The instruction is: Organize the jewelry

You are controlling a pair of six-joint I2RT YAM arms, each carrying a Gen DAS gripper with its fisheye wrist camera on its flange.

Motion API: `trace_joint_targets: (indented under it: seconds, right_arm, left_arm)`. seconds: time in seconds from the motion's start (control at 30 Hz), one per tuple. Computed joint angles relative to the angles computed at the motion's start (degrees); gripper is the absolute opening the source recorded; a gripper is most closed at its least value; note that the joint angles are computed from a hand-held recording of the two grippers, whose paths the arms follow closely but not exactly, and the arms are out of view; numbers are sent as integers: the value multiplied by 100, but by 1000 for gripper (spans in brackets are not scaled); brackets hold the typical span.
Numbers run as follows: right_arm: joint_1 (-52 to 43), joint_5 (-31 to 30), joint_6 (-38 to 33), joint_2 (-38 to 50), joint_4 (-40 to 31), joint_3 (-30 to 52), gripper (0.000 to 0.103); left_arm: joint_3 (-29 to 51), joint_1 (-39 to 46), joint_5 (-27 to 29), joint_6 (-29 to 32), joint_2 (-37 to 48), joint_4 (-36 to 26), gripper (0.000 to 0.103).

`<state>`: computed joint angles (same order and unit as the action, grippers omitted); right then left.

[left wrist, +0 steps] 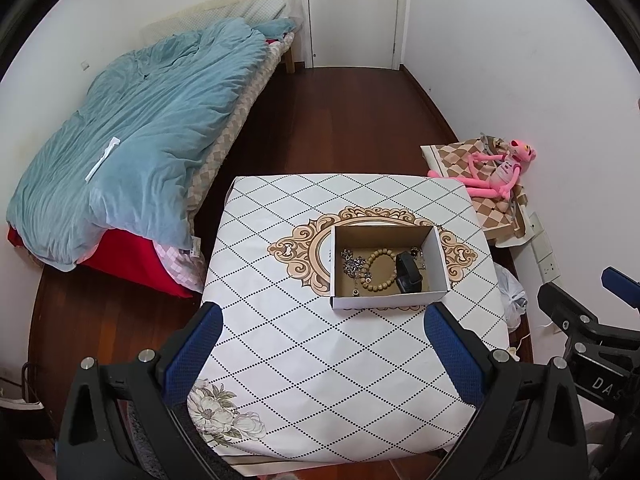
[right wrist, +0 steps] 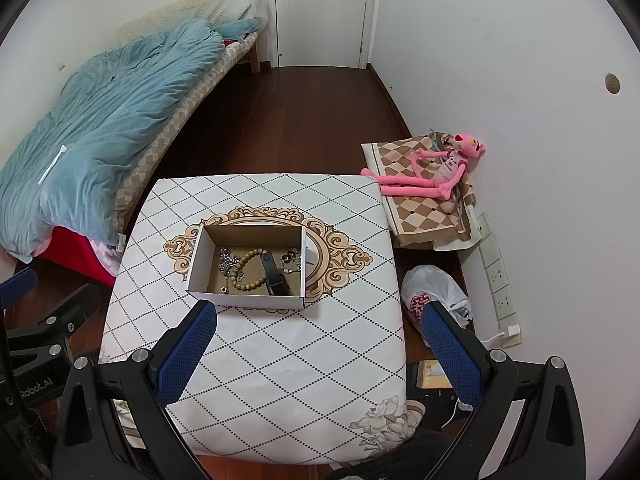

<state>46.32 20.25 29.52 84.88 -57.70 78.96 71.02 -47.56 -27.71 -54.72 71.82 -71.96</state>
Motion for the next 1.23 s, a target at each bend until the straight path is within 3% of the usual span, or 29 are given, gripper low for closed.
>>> trace_joint_targets:
  seconds: [1.23]
  right_arm:
    - [-68,-55,-35,65,111,-142,103]
  left_arm:
    - [-159,29,-29,70,-54,185,103]
